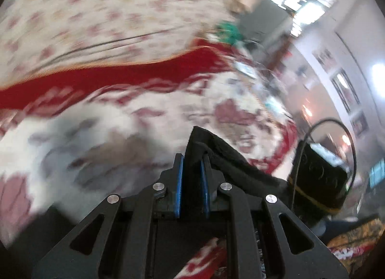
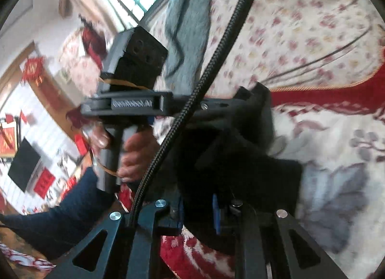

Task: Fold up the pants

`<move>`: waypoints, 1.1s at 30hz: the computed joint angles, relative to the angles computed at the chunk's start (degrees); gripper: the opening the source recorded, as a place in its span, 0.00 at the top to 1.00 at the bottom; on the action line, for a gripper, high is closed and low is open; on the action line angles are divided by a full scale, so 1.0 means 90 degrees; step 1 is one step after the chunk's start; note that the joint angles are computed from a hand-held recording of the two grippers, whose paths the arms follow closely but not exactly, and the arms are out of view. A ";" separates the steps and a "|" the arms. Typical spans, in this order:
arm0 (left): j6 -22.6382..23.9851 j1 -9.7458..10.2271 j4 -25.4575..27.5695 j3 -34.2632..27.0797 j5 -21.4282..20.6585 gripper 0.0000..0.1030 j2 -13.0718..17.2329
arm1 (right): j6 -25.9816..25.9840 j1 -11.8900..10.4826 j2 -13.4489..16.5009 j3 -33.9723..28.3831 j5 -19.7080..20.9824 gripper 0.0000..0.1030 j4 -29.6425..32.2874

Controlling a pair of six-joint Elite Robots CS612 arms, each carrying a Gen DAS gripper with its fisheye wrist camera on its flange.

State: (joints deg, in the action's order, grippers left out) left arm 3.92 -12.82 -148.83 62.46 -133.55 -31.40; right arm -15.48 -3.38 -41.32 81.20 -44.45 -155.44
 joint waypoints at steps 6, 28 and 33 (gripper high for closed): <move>-0.1231 0.0346 -0.0870 0.0575 0.0826 0.88 -0.0124 | -0.0463 0.0257 0.0343 -0.0427 -0.0058 0.54 0.0960; -0.1648 -0.0147 -0.2315 0.2363 0.1993 0.88 -0.0951 | 0.0379 -0.0035 0.0003 0.0195 -0.1232 0.54 -0.0427; -0.1840 -0.0283 -0.2395 0.2458 0.2715 0.88 -0.0918 | 0.0376 0.0101 -0.0008 0.0234 -0.2161 0.52 -0.0880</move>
State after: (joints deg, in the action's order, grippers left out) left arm -12.64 -15.37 -170.39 84.59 -109.11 -39.66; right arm -12.10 -2.47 -41.40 83.31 -63.90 -163.36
